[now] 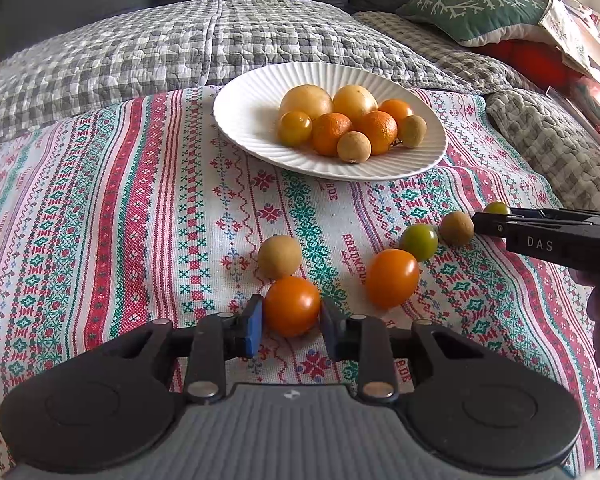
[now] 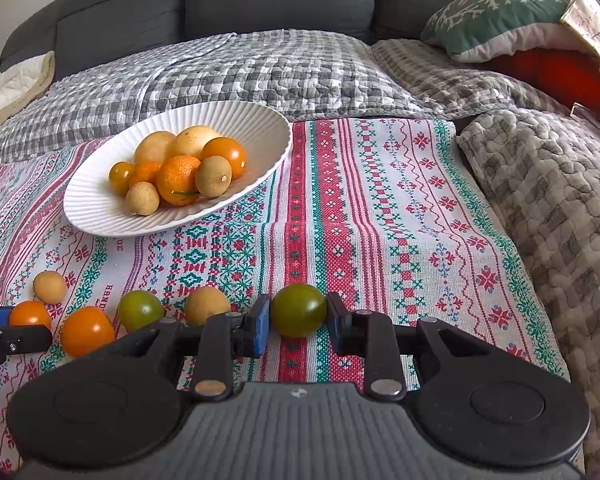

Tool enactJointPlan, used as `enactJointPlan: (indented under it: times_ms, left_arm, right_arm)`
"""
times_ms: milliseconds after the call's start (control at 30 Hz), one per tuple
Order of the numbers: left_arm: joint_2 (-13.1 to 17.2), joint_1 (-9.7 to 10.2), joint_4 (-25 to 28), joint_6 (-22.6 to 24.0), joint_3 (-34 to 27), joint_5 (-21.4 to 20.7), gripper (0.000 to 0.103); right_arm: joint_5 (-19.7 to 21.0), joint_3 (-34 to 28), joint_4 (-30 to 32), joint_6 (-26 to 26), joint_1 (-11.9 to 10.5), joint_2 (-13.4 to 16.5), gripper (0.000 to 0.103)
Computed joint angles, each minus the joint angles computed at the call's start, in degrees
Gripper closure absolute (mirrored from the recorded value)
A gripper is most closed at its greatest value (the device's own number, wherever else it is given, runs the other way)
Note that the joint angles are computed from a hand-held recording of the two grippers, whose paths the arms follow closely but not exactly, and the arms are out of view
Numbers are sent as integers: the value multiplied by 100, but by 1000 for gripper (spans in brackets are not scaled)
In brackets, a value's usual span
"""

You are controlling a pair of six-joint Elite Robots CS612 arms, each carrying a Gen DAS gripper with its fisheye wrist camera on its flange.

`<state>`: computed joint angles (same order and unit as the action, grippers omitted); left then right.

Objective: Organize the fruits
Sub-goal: 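Carry both tomatoes into the white plate and open both tools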

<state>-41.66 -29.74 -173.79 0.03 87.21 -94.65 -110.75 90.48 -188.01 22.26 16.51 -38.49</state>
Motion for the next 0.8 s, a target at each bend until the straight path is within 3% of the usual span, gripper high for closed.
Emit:
enactJointPlan:
  times_ms: [333, 800]
  left_arm:
    - [-42, 46, 115, -293, -23, -188, 90]
    - [-136, 47, -289, -763, -18, -194, 90]
  right_arm:
    - [-6, 128, 80, 307, -1, -135, 77]
    - [5, 185, -539, 790, 13, -205, 77]
